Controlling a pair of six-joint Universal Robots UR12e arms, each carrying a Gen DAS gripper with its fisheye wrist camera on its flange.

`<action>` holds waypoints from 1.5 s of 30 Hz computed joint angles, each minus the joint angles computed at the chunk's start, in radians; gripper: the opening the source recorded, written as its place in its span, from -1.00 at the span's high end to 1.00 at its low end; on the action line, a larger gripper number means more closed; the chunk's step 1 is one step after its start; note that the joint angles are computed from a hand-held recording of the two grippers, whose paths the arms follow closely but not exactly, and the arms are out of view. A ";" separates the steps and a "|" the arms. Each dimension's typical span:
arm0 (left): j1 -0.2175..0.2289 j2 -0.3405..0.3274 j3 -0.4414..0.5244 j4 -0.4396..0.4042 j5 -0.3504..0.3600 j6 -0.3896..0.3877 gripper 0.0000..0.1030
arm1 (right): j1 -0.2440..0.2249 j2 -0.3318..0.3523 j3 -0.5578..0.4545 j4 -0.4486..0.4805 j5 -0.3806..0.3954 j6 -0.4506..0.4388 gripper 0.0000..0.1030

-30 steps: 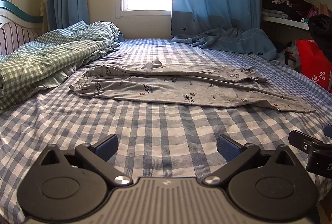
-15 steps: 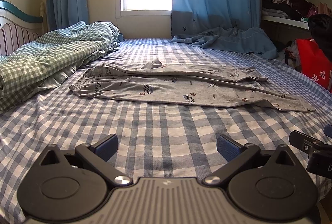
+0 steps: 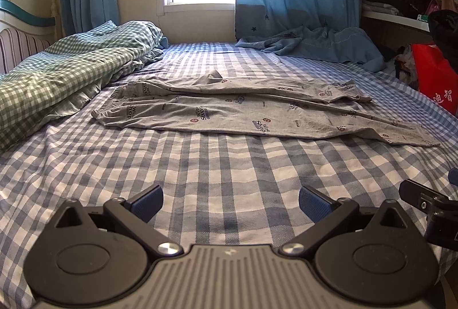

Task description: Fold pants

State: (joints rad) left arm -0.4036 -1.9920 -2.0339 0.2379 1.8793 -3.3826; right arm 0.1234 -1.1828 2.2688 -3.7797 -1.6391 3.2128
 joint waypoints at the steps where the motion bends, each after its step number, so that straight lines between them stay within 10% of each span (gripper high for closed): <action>1: 0.004 -0.001 0.005 -0.012 -0.012 -0.003 -0.99 | 0.000 0.002 -0.004 0.004 -0.001 -0.004 -0.99; 8: 0.064 -0.022 0.075 -0.065 -0.040 0.001 -0.99 | -0.025 0.016 -0.050 0.025 0.071 -0.105 -0.99; 17: 0.182 -0.134 0.359 -0.157 0.056 0.162 -0.99 | -0.149 0.050 -0.291 0.310 0.430 -0.286 -0.99; 23: 0.247 -0.283 0.658 -0.311 -0.010 0.305 -0.99 | -0.160 0.185 -0.643 0.696 0.515 -0.558 -0.99; 30: 0.309 -0.462 0.942 -0.457 -0.150 0.582 -0.99 | -0.153 0.421 -1.102 1.100 0.639 -0.608 -0.99; 45: 0.376 -0.597 1.114 -0.744 -0.246 0.727 -0.98 | -0.119 0.738 -1.572 1.424 0.578 -0.590 -0.47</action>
